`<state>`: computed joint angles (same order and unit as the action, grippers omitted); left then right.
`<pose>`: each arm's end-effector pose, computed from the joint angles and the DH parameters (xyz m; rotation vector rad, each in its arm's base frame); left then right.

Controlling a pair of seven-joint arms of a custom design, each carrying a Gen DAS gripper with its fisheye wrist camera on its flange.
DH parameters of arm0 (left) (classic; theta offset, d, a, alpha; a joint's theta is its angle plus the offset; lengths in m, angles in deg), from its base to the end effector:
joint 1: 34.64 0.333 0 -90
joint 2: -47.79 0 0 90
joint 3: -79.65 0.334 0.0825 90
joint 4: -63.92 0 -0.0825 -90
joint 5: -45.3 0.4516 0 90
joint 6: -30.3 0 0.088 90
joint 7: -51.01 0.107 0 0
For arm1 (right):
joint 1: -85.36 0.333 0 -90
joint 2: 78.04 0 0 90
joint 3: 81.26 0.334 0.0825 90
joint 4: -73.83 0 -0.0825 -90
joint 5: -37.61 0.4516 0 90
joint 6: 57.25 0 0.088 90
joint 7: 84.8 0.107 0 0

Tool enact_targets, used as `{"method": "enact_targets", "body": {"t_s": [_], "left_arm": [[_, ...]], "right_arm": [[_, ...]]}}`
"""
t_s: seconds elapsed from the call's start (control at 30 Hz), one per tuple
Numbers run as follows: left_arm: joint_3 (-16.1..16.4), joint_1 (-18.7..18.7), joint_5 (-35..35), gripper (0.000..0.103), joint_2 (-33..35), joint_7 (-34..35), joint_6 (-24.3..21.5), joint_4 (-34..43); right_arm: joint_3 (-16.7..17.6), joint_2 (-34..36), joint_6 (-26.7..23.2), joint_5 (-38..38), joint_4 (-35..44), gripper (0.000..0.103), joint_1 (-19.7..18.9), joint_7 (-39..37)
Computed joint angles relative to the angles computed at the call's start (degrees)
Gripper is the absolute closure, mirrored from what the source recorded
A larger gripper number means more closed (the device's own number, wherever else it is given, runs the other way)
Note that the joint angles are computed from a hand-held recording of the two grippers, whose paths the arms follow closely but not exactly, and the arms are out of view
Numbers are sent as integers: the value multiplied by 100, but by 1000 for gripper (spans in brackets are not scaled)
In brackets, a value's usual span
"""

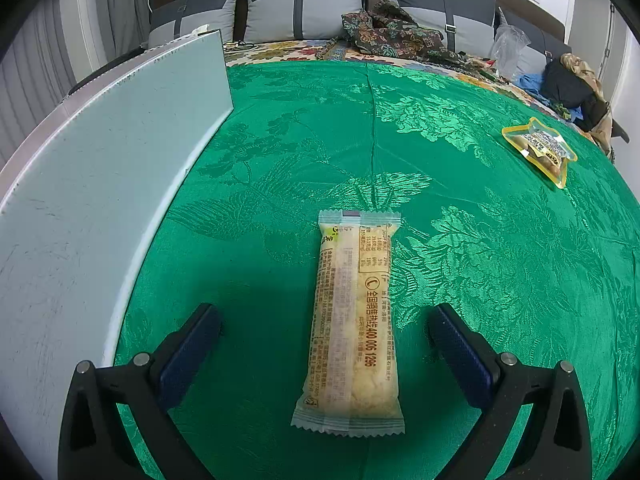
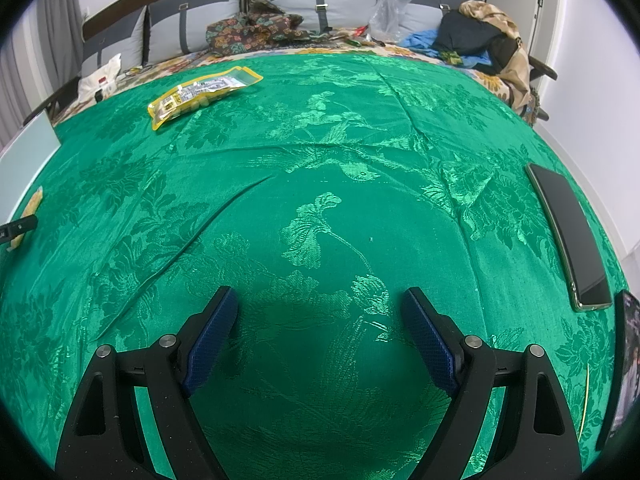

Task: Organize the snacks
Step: 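Lower the wafer bar onto the cover and open the left gripper, then grasp the yellow-edged peanut bag with the right gripper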

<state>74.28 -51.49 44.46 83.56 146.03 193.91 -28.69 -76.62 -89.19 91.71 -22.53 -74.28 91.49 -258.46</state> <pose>0.7465 -0.2905 0.3051 -1.4736 2.2911 -0.7456 0.4742 0.1069 0.3090 -1.2568 2.4455 -0.8480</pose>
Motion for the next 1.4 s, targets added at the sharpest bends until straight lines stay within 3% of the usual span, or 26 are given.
{"method": "enact_targets", "body": {"t_s": [0.5,0.63,0.77,0.83,0.9,0.97,1.17,1.23,1.3,1.4], "left_arm": [[-1,-2,13,0,2,-14,3,0],[-4,1,12,0,3,-13,4,0],[1,-5,16,0,4,-20,3,2],[3,-6,19,0,6,-22,3,4],[3,-6,20,0,6,-22,3,4],[0,-5,18,0,3,-22,3,1],[3,-7,22,0,-8,-27,1,-7],[1,-5,22,0,-12,-27,1,-10],[-1,-3,23,0,-8,-24,-2,-9],[8,-18,31,0,16,-39,-8,23]], "right_arm": [[-41,11,34,-3,5,15,26,-2],[-379,239,230,1505,399,16,75,-1310],[-598,1001,1439,2181,1295,16,-221,-1019],[-657,1637,1761,2902,2012,16,-257,-1244],[-752,2147,1746,3292,2651,17,-184,-1233],[-770,2781,1511,3634,3488,17,-166,-1216],[-452,4208,349,5199,5403,13,-347,-2385],[-775,4487,-217,4938,5952,13,6,-2281],[-876,4759,-817,4729,6465,13,152,-2531],[-872,5396,-2179,4182,7586,13,331,-3804]]}}
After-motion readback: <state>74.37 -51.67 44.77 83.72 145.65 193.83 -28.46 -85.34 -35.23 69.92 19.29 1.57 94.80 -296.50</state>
